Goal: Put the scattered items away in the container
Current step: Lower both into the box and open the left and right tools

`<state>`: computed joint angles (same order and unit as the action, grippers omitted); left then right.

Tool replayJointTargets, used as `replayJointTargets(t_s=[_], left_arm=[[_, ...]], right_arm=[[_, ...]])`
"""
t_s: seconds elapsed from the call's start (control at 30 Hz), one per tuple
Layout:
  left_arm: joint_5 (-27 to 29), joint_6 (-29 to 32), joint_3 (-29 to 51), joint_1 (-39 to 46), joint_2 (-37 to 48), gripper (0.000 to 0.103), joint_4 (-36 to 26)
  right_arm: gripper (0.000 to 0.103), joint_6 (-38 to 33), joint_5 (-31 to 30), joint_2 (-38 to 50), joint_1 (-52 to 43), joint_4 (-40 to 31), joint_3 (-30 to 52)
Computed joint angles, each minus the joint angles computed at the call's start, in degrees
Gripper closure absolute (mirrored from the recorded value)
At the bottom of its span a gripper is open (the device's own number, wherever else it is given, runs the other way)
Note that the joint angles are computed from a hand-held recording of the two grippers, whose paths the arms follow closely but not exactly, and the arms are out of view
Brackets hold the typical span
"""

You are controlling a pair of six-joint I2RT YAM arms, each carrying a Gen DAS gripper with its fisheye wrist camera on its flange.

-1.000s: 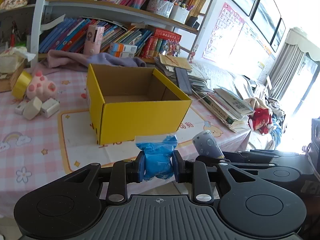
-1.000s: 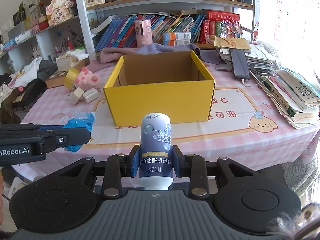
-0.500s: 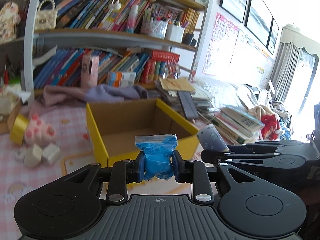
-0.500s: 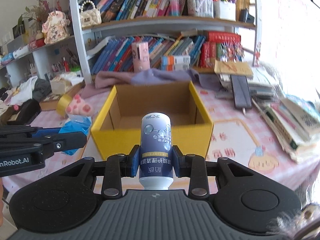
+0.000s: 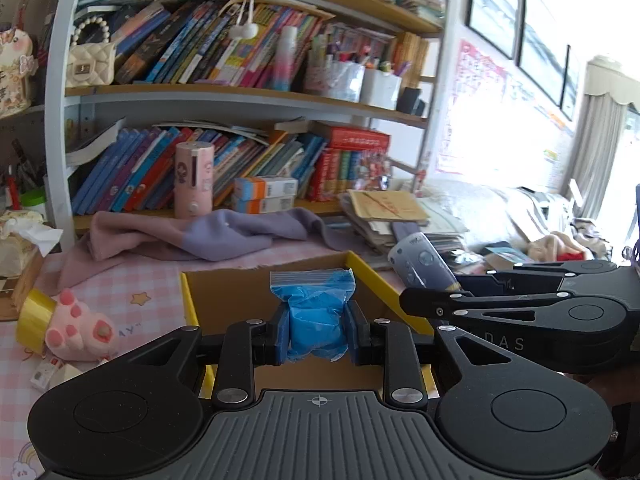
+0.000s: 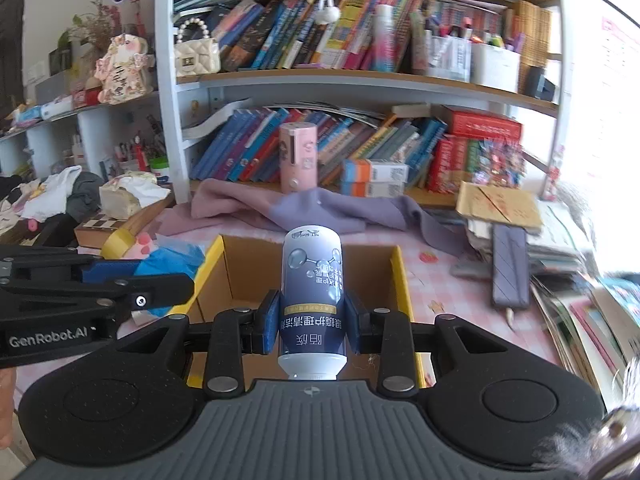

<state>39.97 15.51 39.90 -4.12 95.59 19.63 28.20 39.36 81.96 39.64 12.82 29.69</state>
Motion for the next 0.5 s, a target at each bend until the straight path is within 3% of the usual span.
replayJointTargets(t_s=[0.23, 0.5], left_arm=[[-8.97, -2.68, 7.11, -5.07, 7.04, 0.077, -0.23], [-16.91, -2.38, 16.85, -9.94, 17.47, 0.077, -7.2]], right_arm=[[0.072, -11.94, -15.19, 9.93, -12.0, 8.71, 4.12], [0.072, -17.32, -28.62, 23.28, -21.22, 6.73, 11.69]])
